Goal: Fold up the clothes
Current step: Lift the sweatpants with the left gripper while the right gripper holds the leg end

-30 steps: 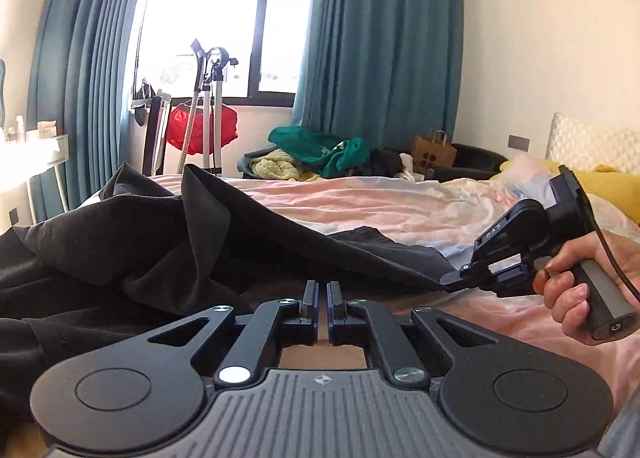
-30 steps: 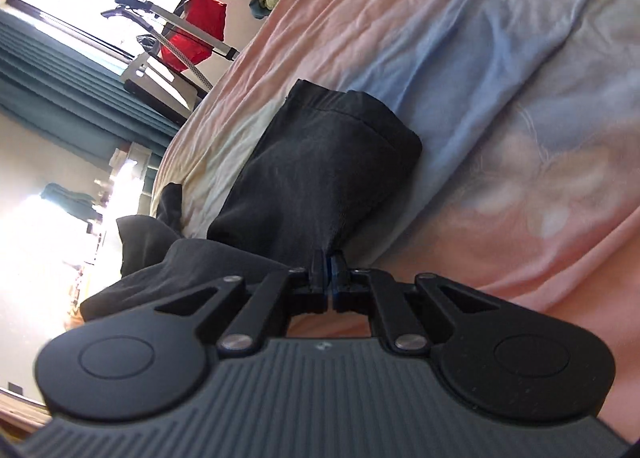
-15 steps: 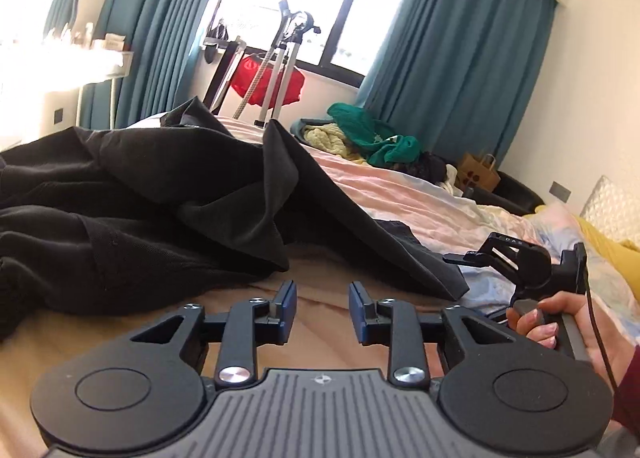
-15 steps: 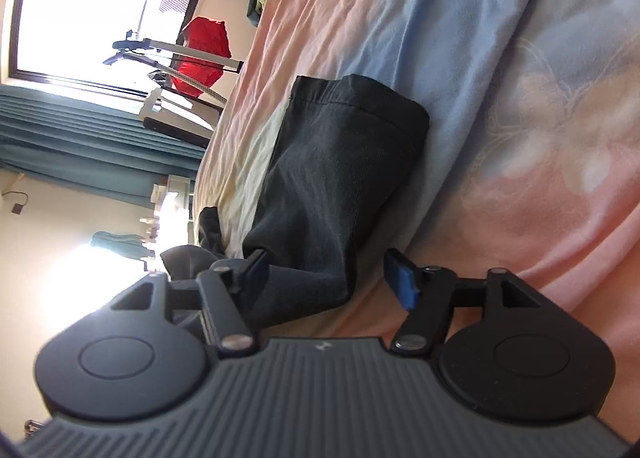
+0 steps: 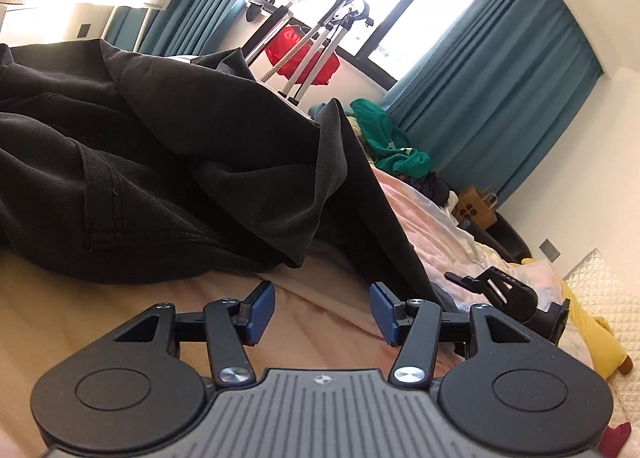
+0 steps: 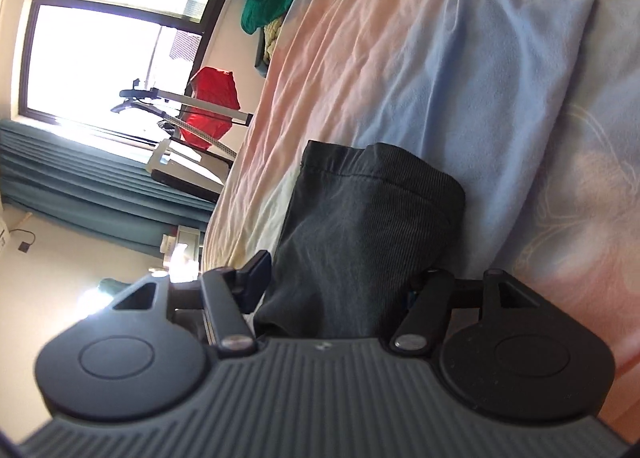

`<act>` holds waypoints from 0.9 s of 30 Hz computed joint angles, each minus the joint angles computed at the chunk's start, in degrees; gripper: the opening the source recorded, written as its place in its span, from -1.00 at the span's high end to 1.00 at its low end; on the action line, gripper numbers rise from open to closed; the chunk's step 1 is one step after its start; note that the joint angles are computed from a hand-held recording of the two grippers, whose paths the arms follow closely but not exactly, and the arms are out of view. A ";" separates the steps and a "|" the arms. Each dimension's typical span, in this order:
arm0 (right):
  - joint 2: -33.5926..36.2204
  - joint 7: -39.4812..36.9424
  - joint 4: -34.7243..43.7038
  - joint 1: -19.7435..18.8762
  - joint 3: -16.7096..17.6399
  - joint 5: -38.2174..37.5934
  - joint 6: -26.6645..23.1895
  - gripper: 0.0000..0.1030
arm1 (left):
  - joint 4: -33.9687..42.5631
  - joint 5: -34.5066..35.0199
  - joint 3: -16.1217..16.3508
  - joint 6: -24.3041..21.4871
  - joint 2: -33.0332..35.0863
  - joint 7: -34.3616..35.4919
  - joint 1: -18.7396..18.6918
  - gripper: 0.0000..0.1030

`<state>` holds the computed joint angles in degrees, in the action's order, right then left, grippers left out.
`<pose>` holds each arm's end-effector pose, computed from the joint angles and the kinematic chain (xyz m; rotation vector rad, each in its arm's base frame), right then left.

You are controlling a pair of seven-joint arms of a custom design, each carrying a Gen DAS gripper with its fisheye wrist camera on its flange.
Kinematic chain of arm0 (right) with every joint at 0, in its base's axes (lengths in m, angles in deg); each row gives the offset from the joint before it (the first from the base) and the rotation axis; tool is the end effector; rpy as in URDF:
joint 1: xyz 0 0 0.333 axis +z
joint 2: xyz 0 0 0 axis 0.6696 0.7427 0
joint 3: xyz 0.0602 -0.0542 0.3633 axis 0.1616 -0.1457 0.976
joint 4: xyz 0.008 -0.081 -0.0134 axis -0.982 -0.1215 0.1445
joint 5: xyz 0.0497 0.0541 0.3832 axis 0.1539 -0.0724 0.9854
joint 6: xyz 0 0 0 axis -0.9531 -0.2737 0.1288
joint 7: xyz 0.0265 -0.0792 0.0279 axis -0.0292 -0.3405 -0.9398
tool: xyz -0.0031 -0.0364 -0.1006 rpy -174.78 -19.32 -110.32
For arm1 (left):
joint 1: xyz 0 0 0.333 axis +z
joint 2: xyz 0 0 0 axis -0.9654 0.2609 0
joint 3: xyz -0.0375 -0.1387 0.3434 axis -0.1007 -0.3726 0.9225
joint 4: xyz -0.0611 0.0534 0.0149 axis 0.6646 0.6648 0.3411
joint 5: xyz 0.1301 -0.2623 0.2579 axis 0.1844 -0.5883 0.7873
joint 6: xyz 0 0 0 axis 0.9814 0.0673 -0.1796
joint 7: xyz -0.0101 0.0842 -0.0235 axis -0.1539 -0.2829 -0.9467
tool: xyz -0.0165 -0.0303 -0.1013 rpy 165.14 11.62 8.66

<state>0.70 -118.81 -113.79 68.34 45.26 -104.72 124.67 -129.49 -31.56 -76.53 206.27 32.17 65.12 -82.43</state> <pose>0.5491 0.3385 0.4638 -0.1832 2.0145 -0.1918 0.6099 -0.2017 0.5321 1.6260 -2.1088 1.6651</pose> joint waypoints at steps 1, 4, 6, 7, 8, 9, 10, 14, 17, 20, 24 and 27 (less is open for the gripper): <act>0.52 -2.58 0.42 -0.61 -0.15 1.31 1.57 0.45 | 0.13 -0.49 -0.03 -0.28 0.10 0.72 0.09 -0.08; 0.80 -12.89 1.26 -0.28 -0.25 7.95 0.27 0.87 | 0.04 -1.86 0.01 1.17 0.15 1.66 -0.03 -0.08; 0.98 -19.36 1.90 0.19 -0.44 12.04 -1.07 0.87 | -0.09 -2.42 0.24 0.13 -0.03 0.22 0.41 -0.08; -0.15 -18.42 1.25 1.04 -0.98 11.19 -3.13 0.88 | -0.19 -3.01 0.35 -0.43 -0.13 -0.20 0.65 -0.08; -1.37 -17.06 0.50 1.67 -1.23 10.01 -5.45 0.88 | -0.26 -3.76 0.45 -0.94 -0.30 -0.37 0.86 -0.08; -2.94 -16.43 -0.71 2.07 -1.17 9.40 -8.12 0.88 | -0.33 -5.17 0.48 -1.42 -0.47 0.35 1.05 -0.09; -4.22 -15.22 -1.74 2.16 -0.95 8.37 -10.13 0.88 | -0.41 -6.57 0.56 -1.91 -0.63 1.05 1.21 -0.09; -10.27 -7.65 -8.41 0.12 0.46 4.50 -13.46 0.88 | -0.24 -12.41 1.43 -6.59 -0.12 -0.31 2.44 -0.15; -13.75 -2.22 -13.43 -1.93 1.66 5.56 -14.70 0.88 | 0.20 -12.93 2.06 -7.99 0.78 -4.68 3.16 -0.22; -16.65 7.68 -18.16 -2.94 3.34 4.47 -19.17 0.87 | 1.08 -12.05 2.53 -10.82 2.41 -12.10 4.59 -0.35; -19.04 11.20 -21.25 -2.72 6.04 4.11 -28.79 0.88 | 1.03 -10.94 2.71 -12.92 3.35 -21.39 6.28 -0.52; -19.19 4.97 -21.78 -3.08 5.78 8.75 -27.77 0.87 | 1.10 -7.21 2.97 -12.33 3.51 -27.77 6.75 -0.56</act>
<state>-18.49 -113.84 -135.57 65.25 51.04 -95.98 96.89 -128.39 -38.77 -73.56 193.94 35.68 37.35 -75.68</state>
